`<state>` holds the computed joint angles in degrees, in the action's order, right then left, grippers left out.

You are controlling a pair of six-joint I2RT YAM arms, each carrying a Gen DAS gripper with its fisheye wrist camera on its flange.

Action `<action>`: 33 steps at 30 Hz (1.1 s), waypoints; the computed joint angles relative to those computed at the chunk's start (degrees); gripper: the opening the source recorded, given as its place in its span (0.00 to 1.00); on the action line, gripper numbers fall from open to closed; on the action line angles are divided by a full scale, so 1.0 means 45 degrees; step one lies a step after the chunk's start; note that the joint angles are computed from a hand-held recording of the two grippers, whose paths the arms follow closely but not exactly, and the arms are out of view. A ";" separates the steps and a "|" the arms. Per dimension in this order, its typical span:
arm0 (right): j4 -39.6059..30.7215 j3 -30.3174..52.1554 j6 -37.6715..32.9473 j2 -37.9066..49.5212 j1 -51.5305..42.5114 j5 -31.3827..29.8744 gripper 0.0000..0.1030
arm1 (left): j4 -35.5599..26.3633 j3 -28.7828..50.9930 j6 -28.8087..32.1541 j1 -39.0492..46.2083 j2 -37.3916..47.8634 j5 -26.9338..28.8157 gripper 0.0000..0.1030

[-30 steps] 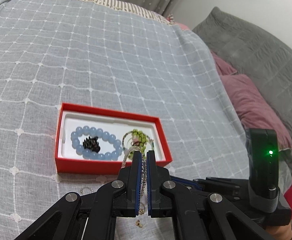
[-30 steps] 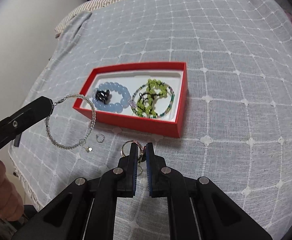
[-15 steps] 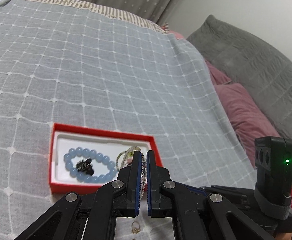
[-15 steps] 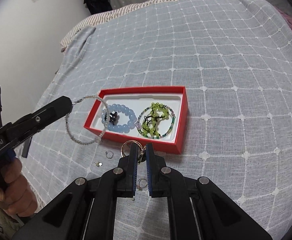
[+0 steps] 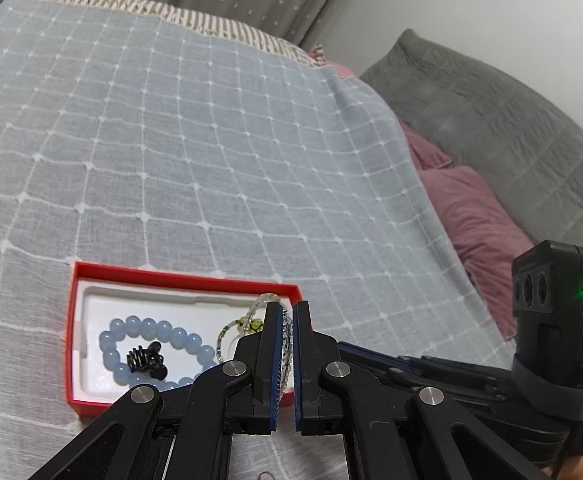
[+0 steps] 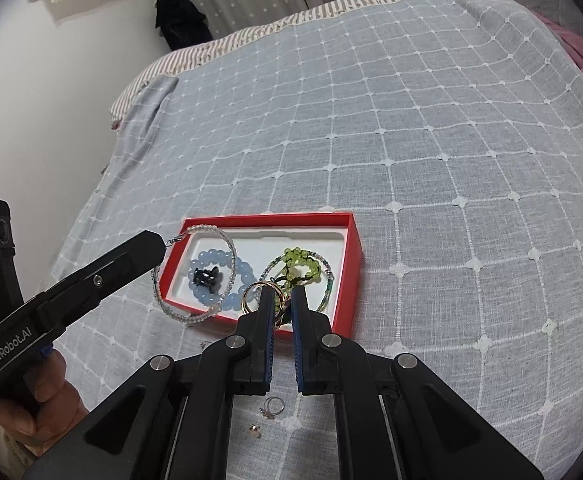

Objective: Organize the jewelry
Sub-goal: 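Carry the amber-pendant bracelet into the red box with the left tool, then open the left tool over the box and withdraw toward the silver ring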

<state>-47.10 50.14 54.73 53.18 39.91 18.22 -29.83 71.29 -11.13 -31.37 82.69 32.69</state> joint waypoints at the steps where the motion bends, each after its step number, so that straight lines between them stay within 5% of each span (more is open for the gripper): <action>1: 0.0002 -0.0026 -0.0054 0.0050 -0.0087 0.0013 0.08 | 0.0005 0.0059 -0.0018 -0.0049 0.0117 -0.0041 0.00; 18: 0.0508 -0.0377 -0.0631 0.0186 -0.0916 -0.0217 0.08 | 0.0258 0.0483 -0.0676 -0.0446 0.1778 0.0528 0.00; 30: 0.0739 -0.0153 -0.0872 0.0829 -0.0571 0.0190 0.08 | -0.0425 0.0800 0.0362 -0.1008 0.2220 -0.1935 0.01; 33: 0.0816 -0.0118 -0.0937 0.0987 -0.0449 0.0236 0.08 | -0.0406 0.0754 0.0543 -0.1114 0.2097 -0.2226 0.13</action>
<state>-43.43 49.61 50.52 57.62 37.89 19.28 -31.66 74.68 -8.69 -36.38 92.13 22.67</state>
